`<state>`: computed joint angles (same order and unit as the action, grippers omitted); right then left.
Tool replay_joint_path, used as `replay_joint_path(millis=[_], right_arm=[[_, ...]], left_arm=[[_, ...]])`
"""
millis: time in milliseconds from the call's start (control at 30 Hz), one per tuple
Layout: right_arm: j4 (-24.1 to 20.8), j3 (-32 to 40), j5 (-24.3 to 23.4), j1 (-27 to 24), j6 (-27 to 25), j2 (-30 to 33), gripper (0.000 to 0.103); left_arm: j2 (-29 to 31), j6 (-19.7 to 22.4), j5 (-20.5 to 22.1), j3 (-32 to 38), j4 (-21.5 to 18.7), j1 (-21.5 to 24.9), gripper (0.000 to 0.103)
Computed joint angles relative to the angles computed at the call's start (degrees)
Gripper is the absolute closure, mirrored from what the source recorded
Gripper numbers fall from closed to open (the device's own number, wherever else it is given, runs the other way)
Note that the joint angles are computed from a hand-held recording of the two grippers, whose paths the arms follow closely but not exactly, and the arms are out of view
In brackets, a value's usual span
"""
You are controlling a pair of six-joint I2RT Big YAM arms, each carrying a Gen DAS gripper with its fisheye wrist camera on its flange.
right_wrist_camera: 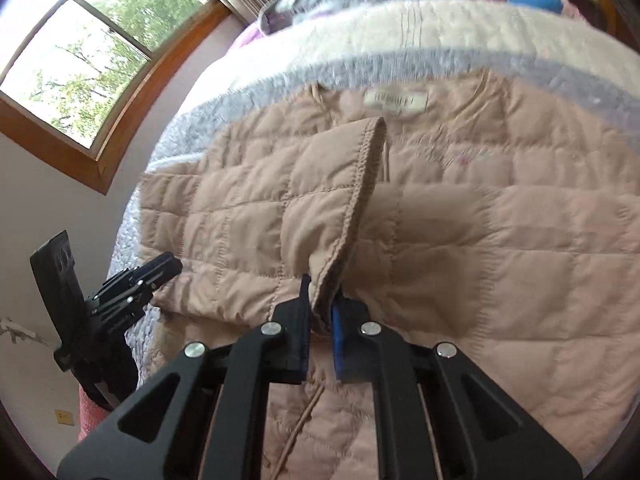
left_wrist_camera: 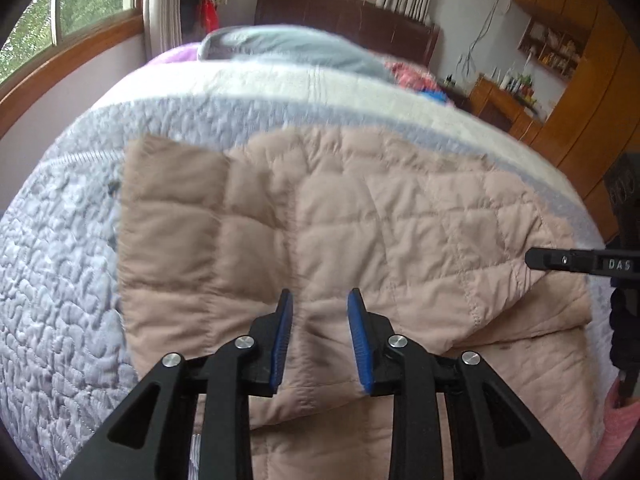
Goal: Fold large clothes
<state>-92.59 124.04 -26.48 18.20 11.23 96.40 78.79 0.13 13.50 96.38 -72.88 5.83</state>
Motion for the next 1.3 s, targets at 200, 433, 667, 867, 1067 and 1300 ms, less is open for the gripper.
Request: replay_joint_path(millis=[200, 433, 667, 867, 1067, 1300], right_arm=[[-0.3, -1.9, 4.6, -5.2, -2.2, -6.6, 0.096], [0.5, -8.8, 5.3, -12.5, -3.5, -11.8, 0.096], [4.5, -17.3, 5.4, -13.2, -1.9, -12.6, 0.096], [6.9, -23.0, 5.7, -12.7, -0.5, -13.1, 0.095], [7.6, -20.6, 16.0, -10.4, 1.0, -16.7, 0.075], [7.4, -17.7, 10.3, -3.9, 0.1, -16.4, 0.075]], left_arm=[[-0.2, -0.4, -2.1, 3.1, 1.5, -1.9, 0.075], [4.1, 0.1, -6.7, 3.3, 0.1, -6.4, 0.075], [5.4, -0.8, -6.6, 1.2, 0.9, -6.7, 0.073], [5.6, 0.0, -7.0, 0.7, 1.2, -6.8, 0.073], [1.8, 0.8, -9.5, 0.7, 2.1, -7.9, 0.074], [0.5, 0.7, -10.5, 0.1, 0.9, -13.4, 0.074]])
